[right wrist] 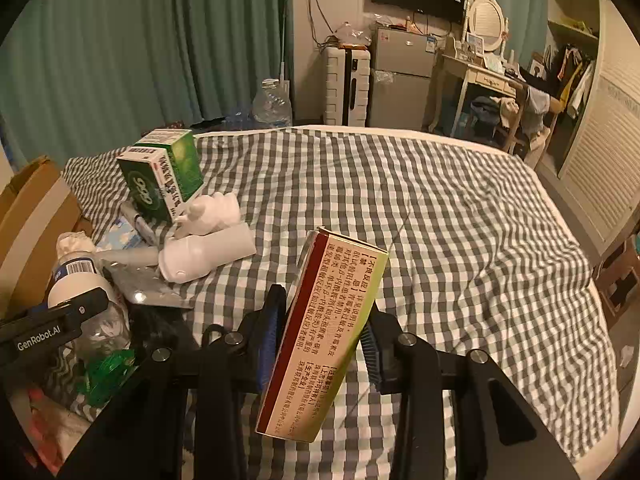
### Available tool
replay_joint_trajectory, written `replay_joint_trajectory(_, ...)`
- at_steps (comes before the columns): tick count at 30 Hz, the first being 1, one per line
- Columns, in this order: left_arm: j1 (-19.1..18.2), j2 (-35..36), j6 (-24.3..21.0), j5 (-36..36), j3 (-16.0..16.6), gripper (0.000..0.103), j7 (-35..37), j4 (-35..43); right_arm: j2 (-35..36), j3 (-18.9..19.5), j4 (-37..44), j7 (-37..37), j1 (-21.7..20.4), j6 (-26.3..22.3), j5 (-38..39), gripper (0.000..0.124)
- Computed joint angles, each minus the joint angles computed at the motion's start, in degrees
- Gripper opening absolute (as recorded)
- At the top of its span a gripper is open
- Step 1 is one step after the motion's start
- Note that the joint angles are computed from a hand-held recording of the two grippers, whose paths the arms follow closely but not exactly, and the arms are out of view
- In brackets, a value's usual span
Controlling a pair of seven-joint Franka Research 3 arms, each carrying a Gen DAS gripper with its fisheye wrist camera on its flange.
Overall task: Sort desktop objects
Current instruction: 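Grasp the tape roll with the left gripper while the right holds the medicine box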
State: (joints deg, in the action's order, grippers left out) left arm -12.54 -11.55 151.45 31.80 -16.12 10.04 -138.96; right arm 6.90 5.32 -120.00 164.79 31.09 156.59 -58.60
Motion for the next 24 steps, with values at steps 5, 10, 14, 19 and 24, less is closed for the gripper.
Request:
replay_joint_trajectory(5, -1.73, -4.09, -0.06, -4.04, 0.15, 0.045, 4.17, -1.48, -2.29, 0.94, -0.72, 0.53, 0.34, -1.44, -2.94, 0.035)
replay_joint_trajectory(10, -3.02, -5.86, -1.12, -7.43, 0.04, 0.034, 8.53, -2.68, -5.78, 2.67, -3.58, -1.01, -0.91, 0.65, -0.74, 0.035)
replay_joint_trajectory(14, -1.93, -5.76, -2.77, -6.04, -1.87, 0.072, 6.13, -2.42, -8.14, 4.14, -6.26, -2.08, -2.11, 1.08, 0.48, 0.035)
replay_joint_trajectory(19, 0.33, -4.8, -5.2, 2.9, -4.74, 0.103, -2.65, -1.18, -10.04, 5.26, -8.86, -1.66, -4.28, 2.0, 1.02, 0.035)
replay_joint_trajectory(24, -0.76, -0.88, -5.05, 4.72, -2.68, 0.103, -3.65, -0.05, -9.22, 5.37, -9.21, -2.52, -5.79, 4.2, 2.93, 0.035)
